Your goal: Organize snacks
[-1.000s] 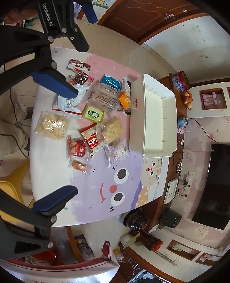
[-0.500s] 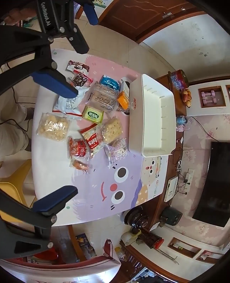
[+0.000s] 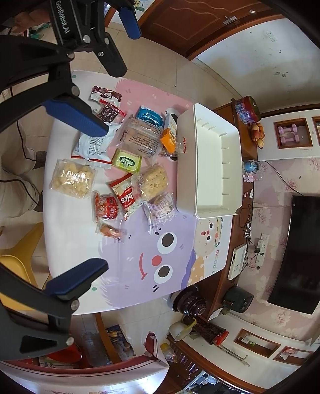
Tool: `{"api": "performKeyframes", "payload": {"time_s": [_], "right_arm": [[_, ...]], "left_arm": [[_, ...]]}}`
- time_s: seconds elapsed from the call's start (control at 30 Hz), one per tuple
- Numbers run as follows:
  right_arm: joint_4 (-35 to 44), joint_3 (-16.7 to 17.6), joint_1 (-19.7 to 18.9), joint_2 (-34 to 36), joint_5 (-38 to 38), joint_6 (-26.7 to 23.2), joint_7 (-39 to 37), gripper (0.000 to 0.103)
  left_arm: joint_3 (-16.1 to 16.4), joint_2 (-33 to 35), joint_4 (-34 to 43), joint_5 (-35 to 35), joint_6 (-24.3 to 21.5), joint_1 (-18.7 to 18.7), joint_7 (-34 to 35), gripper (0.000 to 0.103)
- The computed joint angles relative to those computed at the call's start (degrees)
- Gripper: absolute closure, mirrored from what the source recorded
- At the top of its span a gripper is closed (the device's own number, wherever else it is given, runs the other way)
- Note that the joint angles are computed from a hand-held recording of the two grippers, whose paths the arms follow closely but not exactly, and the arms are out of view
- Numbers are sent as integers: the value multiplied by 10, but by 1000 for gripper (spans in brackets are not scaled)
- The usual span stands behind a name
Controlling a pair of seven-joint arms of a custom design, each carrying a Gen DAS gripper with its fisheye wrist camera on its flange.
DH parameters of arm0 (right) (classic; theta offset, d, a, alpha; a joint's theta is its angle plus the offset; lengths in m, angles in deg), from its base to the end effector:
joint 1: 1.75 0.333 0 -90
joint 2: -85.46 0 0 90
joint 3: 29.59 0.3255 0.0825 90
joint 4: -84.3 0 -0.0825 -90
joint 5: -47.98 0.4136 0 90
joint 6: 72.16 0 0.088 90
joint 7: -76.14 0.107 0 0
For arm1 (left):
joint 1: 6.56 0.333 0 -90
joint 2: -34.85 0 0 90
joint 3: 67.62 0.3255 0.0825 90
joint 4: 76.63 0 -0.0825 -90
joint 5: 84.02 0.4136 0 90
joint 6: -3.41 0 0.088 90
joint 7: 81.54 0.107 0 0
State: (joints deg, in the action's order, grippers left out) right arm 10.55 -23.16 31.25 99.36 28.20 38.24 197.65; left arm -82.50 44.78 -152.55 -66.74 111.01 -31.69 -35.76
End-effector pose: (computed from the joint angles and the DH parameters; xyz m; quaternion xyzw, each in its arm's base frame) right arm 0.5550 0.4113 0.6683 -0.7449 0.6184 -0.1871 0.1664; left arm 0.5339 -0.3950 0.6907 -0.7056 0.6708 -0.1827 0.1374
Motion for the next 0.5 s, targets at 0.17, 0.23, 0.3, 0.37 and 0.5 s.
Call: {"api": "performKeyframes", "payload": {"time_s": [0.17, 0.23, 0.3, 0.37, 0.5], "right_arm": [[16, -1, 0, 9, 8, -14, 1, 4], [20, -1, 0, 11, 12, -17, 0, 4], [19, -2, 0, 15, 16, -14, 1, 4], [18, -2, 0, 16, 20, -14, -1, 4], [15, -3, -1, 17, 26, -12, -2, 4]], "left_arm": [[0, 8, 9, -6, -7, -1, 9, 13], [0, 11, 12, -9, -12, -1, 13, 14], [1, 14, 17, -11, -18, -2, 16, 14], [2, 15, 19, -13, -22, -2, 18, 14], [3, 21, 28, -7, -29, -5, 25, 14]]}}
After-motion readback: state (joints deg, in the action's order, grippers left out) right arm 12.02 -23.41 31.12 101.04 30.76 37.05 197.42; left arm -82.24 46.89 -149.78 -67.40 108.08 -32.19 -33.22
